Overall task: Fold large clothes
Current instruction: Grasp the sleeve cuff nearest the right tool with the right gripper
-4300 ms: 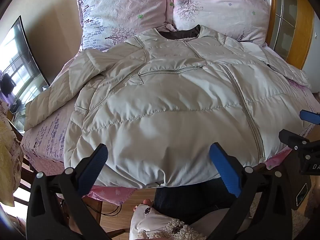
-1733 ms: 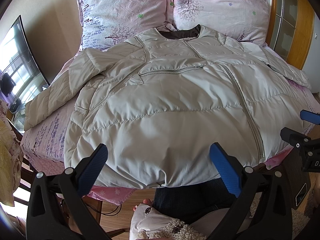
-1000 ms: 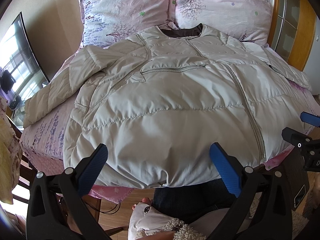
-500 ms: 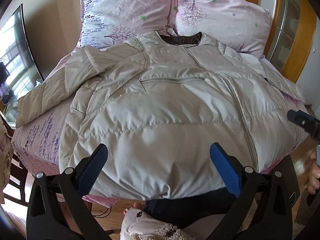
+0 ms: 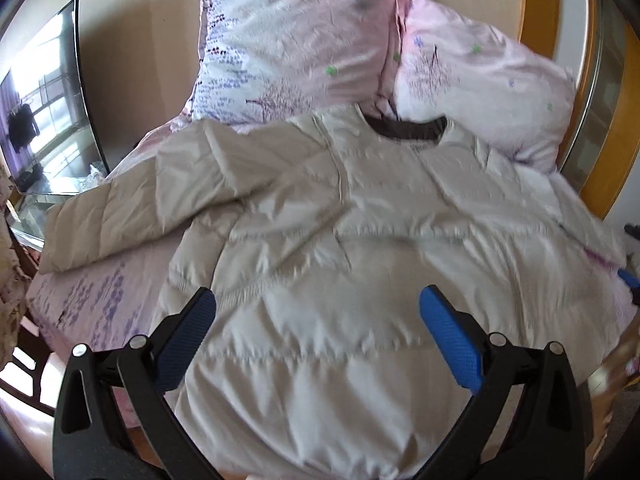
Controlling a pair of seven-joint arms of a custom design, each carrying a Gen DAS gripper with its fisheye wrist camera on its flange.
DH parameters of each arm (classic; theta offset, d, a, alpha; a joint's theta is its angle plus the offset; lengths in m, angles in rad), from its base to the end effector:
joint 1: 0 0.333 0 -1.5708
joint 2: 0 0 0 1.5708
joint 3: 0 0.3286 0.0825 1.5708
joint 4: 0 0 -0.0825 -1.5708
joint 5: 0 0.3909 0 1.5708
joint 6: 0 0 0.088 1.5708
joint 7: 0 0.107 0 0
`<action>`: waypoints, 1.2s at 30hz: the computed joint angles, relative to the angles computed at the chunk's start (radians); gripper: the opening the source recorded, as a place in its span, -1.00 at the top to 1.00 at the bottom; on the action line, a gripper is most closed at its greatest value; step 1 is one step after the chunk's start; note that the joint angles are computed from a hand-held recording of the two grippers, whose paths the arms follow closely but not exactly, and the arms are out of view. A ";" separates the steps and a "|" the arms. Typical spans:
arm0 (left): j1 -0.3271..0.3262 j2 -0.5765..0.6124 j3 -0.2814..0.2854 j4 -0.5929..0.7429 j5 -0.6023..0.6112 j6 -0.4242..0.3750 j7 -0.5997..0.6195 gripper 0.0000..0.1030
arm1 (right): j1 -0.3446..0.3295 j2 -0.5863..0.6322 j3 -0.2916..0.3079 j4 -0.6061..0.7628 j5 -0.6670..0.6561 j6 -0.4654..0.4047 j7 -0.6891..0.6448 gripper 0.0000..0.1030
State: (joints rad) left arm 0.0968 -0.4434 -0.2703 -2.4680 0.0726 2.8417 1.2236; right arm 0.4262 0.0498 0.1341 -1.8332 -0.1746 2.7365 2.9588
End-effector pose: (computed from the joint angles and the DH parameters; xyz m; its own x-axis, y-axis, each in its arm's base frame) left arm 0.4530 -0.0970 0.5504 0.0586 -0.9957 0.0718 -0.6844 -0.0924 -0.7232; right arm 0.5348 0.3411 0.6113 -0.3595 -0.6166 -0.7004 -0.6450 0.7066 -0.2909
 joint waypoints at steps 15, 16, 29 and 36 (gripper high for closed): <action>-0.122 0.249 0.144 0.227 -0.238 0.044 0.239 -0.97 | -0.125 -0.007 -0.073 -0.134 -0.007 -0.019 0.325 -0.04; -0.130 0.261 0.150 0.236 -0.263 0.053 0.260 -0.97 | -0.116 0.001 -0.088 -0.134 -0.082 0.000 0.378 -0.01; -0.136 0.384 0.147 0.393 -0.349 0.001 0.351 -0.97 | -0.133 0.020 -0.082 -0.094 -0.185 -0.113 0.416 0.47; -0.135 0.434 0.154 0.463 -0.489 -0.078 0.436 -0.97 | -0.112 0.065 -0.083 0.007 -0.275 -0.227 0.386 0.84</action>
